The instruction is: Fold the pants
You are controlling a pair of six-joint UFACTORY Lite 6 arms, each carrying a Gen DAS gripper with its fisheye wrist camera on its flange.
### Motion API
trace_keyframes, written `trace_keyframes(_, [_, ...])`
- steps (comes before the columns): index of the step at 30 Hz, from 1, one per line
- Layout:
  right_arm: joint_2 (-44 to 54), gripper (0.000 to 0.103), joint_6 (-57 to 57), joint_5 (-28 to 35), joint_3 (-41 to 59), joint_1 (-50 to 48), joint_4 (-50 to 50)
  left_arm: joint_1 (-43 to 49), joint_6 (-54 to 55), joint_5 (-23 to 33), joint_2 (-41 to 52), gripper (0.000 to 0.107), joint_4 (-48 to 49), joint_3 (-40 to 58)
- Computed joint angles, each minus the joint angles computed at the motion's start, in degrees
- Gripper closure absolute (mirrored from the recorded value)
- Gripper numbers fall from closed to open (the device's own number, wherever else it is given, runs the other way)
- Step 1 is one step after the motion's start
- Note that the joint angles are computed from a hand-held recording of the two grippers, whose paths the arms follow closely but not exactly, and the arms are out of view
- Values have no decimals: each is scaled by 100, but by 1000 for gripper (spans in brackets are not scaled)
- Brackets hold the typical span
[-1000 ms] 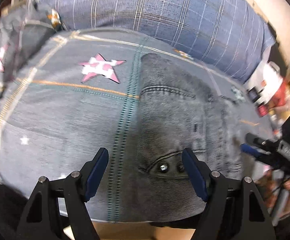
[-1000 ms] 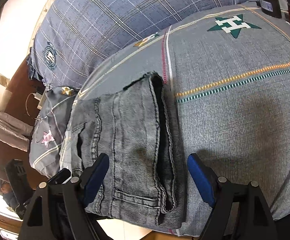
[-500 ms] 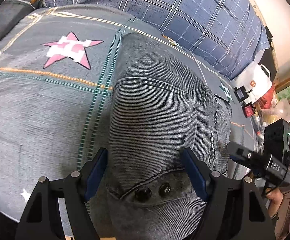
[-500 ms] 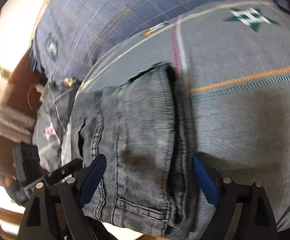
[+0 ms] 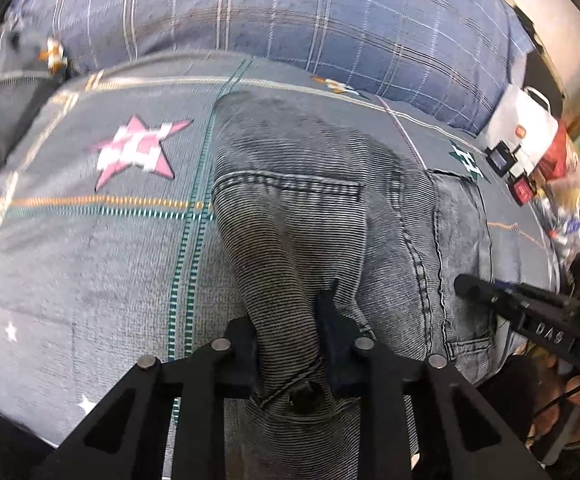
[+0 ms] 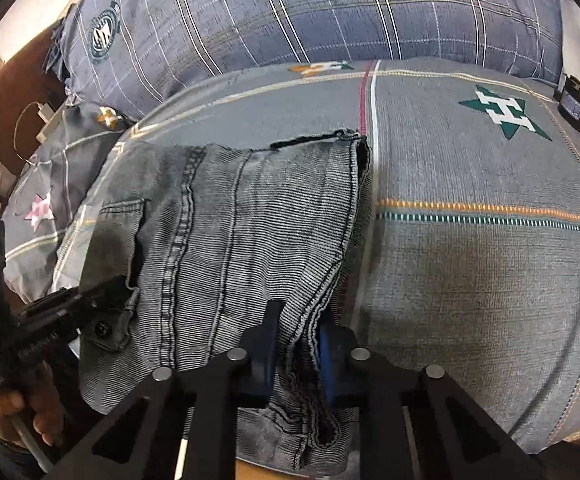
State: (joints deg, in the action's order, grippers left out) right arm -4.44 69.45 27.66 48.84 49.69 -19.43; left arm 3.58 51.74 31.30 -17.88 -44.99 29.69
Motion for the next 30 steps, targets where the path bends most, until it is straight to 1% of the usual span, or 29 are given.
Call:
trace_keyframes(1, [-105, 86, 72, -30, -46, 2, -11, -26, 22, 4, -39, 83, 6, 35])
trace_keyframes(2, [-284, 87, 157, -71, -129, -4, -32, 44, 88, 94, -269, 83, 2, -59])
trace_keyframes(4, [-611, 88, 279, -83, -269, 19, -94, 199, 156, 373, -598, 84, 16, -3])
trace_keyframes(7, [-789, 88, 273, 83, -8, 73, -129, 276, 72, 647, -945, 84, 100, 289])
trace_keyframes(9, [-638, 88, 45, 164, 409, 13, -19, 351, 34, 806, -913, 84, 138, 650])
trace_keyframes(12, [-410, 88, -368, 389, 1178, -143, 42, 674, 251, 1064, -540, 84, -34, 1392])
trace_keyframes(15, [62, 88, -885, 587, 2137, -382, 171, 812, 414, 1104, 19, 83, -214, 2082])
trace_keyframes(16, [393, 88, -1213, 618, 2579, -539, 317, 809, 420, 1045, 289, 83, -233, 2338])
trace_keyframes(18, [827, 88, -1556, 614, 3051, -754, 532, 873, 479, 998, 705, 83, -314, 2620])
trace_keyframes(21, [1348, 88, -2125, 346, 3288, -1067, 1046, 849, 629, 662, 1487, 79, -475, 2813])
trace_keyframes(22, [1576, 88, -2405, 207, 3277, -1174, 1293, 794, 602, 441, 1827, 75, -467, 2818])
trace_keyframes(23, [1802, 88, -2753, 54, 3260, -1296, 1673, 706, 408, 210, 2215, 65, -252, 2870])
trace_keyframes(24, [1990, 84, -3040, -128, 3180, -1424, 2046, 597, 16, -61, 2605, 61, 148, 2919])
trace_keyframes(25, [2229, 84, -3236, -290, 3076, -1505, 2321, 533, -229, -337, 2798, 55, 413, 2844])
trace_keyframes(26, [2628, 81, -3365, -211, 3144, -1558, 2432, 547, -234, -469, 2924, 46, 445, 2772])
trace_keyframes(27, [2811, 71, -3294, -231, 3045, -1570, 2350, 673, 1, -396, 2854, 44, 238, 2662])
trace_keyframes(28, [2753, 71, -3056, -335, 2901, -1556, 2159, 838, 276, -311, 2590, 40, 13, 2473])
trace_keyframes(29, [2652, 68, -3057, -356, 2830, -1554, 2142, 948, 387, -261, 2318, 39, -48, 2323])
trace_keyframes(30, [2536, 67, -3056, -206, 2851, -1533, 2098, 1087, 538, -209, 1931, 39, -132, 2114])
